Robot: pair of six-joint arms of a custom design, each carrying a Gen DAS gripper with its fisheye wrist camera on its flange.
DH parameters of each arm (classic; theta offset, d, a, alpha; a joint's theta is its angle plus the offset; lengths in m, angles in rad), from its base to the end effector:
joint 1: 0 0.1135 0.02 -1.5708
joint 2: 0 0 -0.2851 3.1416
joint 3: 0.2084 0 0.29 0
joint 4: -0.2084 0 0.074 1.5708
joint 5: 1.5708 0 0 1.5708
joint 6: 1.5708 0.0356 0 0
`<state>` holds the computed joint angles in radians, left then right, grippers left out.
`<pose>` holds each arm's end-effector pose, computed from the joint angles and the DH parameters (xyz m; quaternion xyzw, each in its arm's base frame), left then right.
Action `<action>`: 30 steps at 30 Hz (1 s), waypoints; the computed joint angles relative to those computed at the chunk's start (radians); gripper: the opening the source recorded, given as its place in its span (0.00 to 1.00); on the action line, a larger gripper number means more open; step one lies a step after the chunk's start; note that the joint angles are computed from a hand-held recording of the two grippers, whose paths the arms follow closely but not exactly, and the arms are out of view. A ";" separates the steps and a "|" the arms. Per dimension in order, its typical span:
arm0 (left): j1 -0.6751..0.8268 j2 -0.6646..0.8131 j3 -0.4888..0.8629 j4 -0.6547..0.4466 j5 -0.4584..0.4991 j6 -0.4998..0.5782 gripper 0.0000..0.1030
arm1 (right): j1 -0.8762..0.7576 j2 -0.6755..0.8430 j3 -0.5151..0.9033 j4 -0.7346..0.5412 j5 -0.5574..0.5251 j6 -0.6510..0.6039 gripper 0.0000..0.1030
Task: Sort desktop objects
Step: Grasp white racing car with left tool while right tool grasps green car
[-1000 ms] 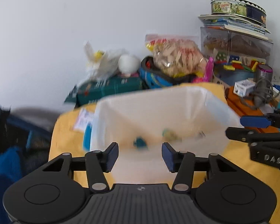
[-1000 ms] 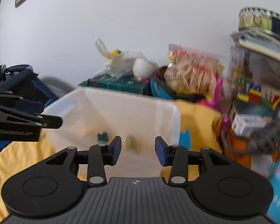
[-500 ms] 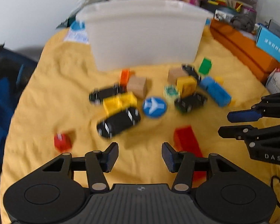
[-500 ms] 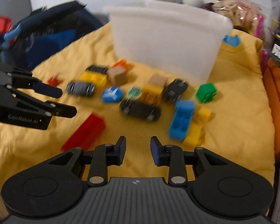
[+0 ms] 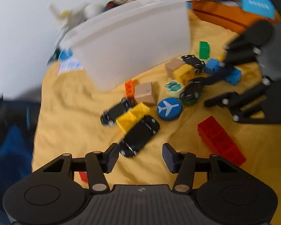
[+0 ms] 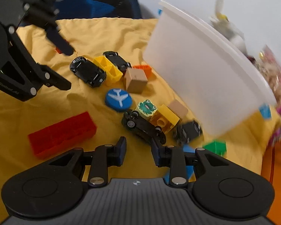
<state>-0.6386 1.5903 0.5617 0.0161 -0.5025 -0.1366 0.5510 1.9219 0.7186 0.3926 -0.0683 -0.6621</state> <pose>0.2343 -0.1526 0.0972 0.1649 0.9189 0.1204 0.3374 0.2982 0.1861 0.0586 -0.5395 0.7553 0.0111 0.3719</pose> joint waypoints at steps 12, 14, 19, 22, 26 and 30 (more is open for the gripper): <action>0.074 0.102 0.041 0.091 0.125 0.328 0.39 | 0.026 0.018 0.026 0.009 0.027 -0.173 0.39; 0.103 0.104 0.049 0.090 0.158 0.312 0.35 | 0.026 0.019 0.026 0.019 0.020 -0.189 0.39; 0.152 0.102 0.068 0.061 0.208 0.276 0.30 | 0.033 0.072 0.087 -0.009 0.016 -0.235 0.38; 0.173 0.095 0.090 0.017 0.246 0.244 0.29 | 0.028 0.078 0.142 -0.100 -0.008 -0.162 0.27; 0.226 0.027 0.075 -0.041 0.370 0.125 0.28 | 0.011 0.030 0.148 -0.183 -0.032 -0.036 0.19; 0.229 -0.111 0.011 -0.118 0.499 -0.063 0.20 | -0.086 -0.056 0.132 -0.343 -0.184 0.200 0.19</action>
